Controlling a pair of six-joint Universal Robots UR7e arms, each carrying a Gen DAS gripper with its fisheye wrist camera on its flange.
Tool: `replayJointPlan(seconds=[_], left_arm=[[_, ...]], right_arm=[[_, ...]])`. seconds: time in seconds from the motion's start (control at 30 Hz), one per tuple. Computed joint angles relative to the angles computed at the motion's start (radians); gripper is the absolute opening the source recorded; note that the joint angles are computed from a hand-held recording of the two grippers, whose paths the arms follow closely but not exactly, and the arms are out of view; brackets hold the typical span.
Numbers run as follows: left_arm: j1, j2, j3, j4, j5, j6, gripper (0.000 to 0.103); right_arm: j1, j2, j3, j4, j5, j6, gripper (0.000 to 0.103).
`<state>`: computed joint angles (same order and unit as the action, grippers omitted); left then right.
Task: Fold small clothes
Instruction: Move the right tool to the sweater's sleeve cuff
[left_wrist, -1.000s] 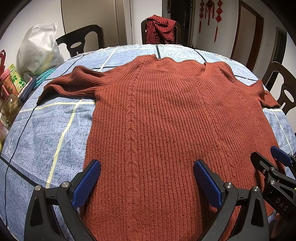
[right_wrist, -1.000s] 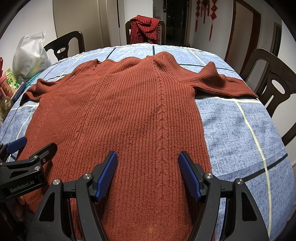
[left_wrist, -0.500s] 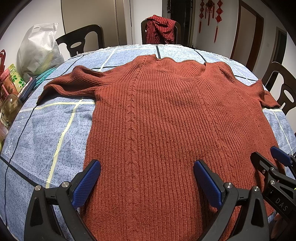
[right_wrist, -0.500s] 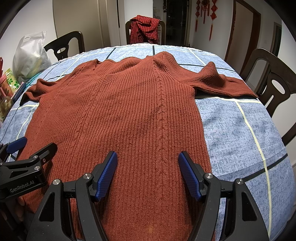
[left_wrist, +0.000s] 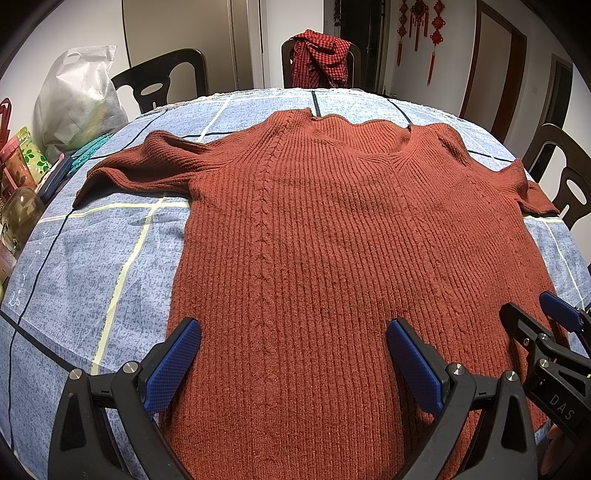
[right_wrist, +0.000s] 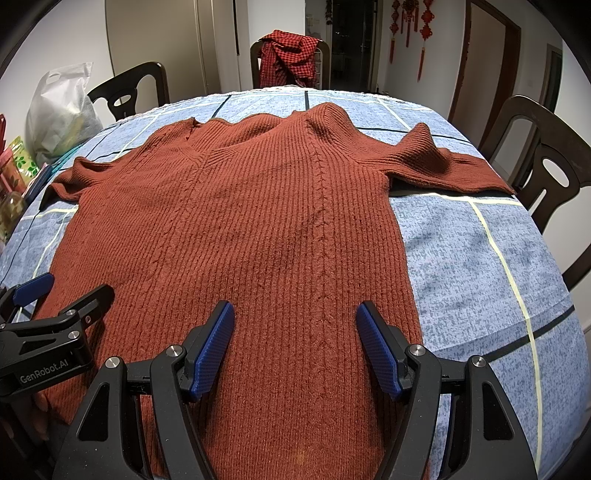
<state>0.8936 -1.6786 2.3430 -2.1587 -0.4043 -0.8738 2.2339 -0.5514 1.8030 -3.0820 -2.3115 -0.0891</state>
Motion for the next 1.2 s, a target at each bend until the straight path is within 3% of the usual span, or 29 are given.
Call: replayJointPlan(seconds=[0.2, 0.37, 0.5, 0.63, 0.73, 0.87, 1.0, 1.13, 1.2], left_arm=[[0.002, -0.023, 0.017, -0.08, -0.037, 0.078, 0.101], [0.025, -0.093, 0.028, -0.217, -0.168, 0.212, 0.101], [0.049, -0.175, 0.033, -0.276, -0.249, 0.209, 0.101], [0.012, -0.251, 0.035, -0.134, -0.118, 0.111, 0.101], [0.017, -0.307, 0.022, -0.047, -0.075, 0.048, 0.101], [0.006, -0.385, 0.002, 0.109, 0.019, -0.054, 0.101], [0.002, -0.461, -0.016, 0.225, 0.076, -0.11, 0.101], [0.012, -0.511, -0.047, 0.366, 0.105, -0.175, 0.101], [0.031, -0.514, -0.056, 0.355, 0.101, -0.146, 0.101]], right_arm=[[0.0, -0.002, 0.004, -0.002, 0.0, -0.001, 0.069], [-0.003, -0.003, 0.004, 0.001, 0.003, -0.013, 0.069], [0.0, -0.012, -0.016, 0.067, 0.021, -0.022, 0.069], [0.012, -0.012, -0.032, 0.013, 0.071, -0.097, 0.069], [0.037, 0.011, -0.07, -0.025, 0.109, -0.193, 0.069], [0.059, 0.048, -0.137, 0.015, 0.185, -0.269, 0.069], [0.093, 0.124, -0.235, -0.007, 0.239, -0.387, 0.069], [0.114, 0.196, -0.356, 0.072, 0.329, -0.421, 0.069], [0.12, 0.228, -0.404, 0.109, 0.377, -0.424, 0.067]])
